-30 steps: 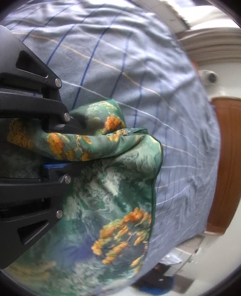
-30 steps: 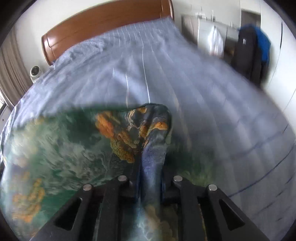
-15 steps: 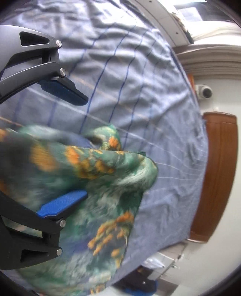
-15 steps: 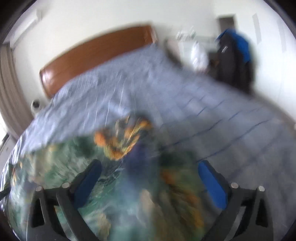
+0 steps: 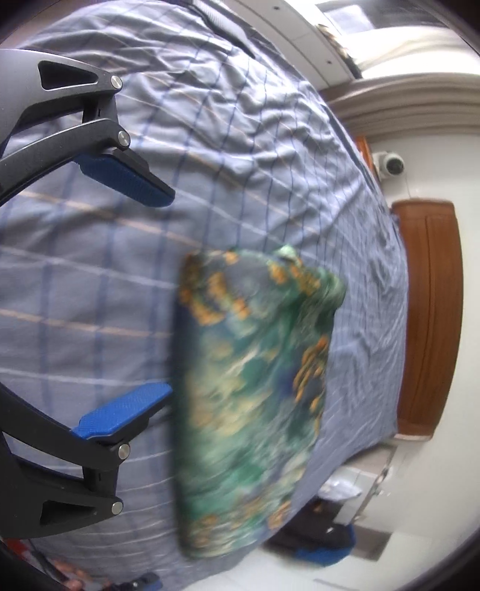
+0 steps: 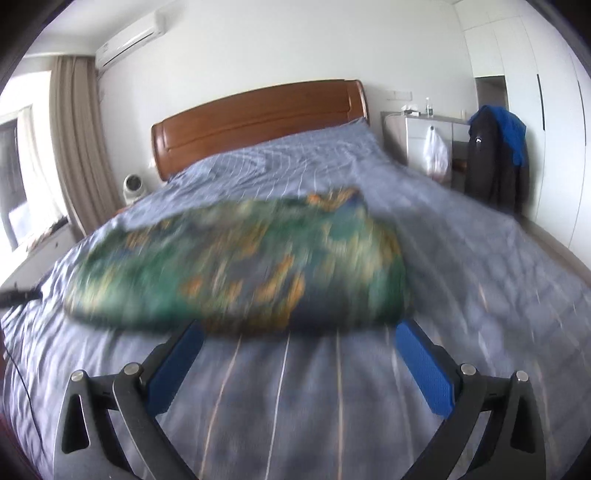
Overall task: Fold large clothes
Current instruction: 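Open both tools and lift them off the folded jacket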
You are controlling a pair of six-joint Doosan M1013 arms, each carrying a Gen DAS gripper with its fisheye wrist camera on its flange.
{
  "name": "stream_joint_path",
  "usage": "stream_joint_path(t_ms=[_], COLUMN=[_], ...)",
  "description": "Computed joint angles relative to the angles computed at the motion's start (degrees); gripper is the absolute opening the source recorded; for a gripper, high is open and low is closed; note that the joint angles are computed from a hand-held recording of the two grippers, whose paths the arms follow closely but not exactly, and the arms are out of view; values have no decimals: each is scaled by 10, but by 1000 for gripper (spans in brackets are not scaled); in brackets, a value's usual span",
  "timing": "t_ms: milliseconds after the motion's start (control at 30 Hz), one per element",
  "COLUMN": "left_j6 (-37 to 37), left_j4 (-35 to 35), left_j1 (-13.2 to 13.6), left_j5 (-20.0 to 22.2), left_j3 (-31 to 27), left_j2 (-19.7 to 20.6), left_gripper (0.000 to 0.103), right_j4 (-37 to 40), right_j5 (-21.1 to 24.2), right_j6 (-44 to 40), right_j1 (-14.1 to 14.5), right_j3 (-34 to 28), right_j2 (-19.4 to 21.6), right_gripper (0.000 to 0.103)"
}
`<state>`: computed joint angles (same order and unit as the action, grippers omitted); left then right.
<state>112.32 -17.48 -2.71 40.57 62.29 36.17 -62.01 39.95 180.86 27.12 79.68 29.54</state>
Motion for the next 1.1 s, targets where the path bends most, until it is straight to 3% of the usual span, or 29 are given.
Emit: stream_joint_path(t_ms=[100,400,1100], left_j6=[33,109,94], left_j4=[-20,-37,40], left_j1=[-4,-27,-70], left_j5=[-17,-55,-37], left_j3=[42,114,107], left_j2=[-26,-70,-58], left_gripper=[97,98,98], right_j4=[-24,-27,-22], right_j5=[9,17,-33], right_j6=[39,47,62], right_j1=[18,12,3], right_j3=[31,45,64], right_j2=[-6,-9,-16], right_gripper=[103,103,103])
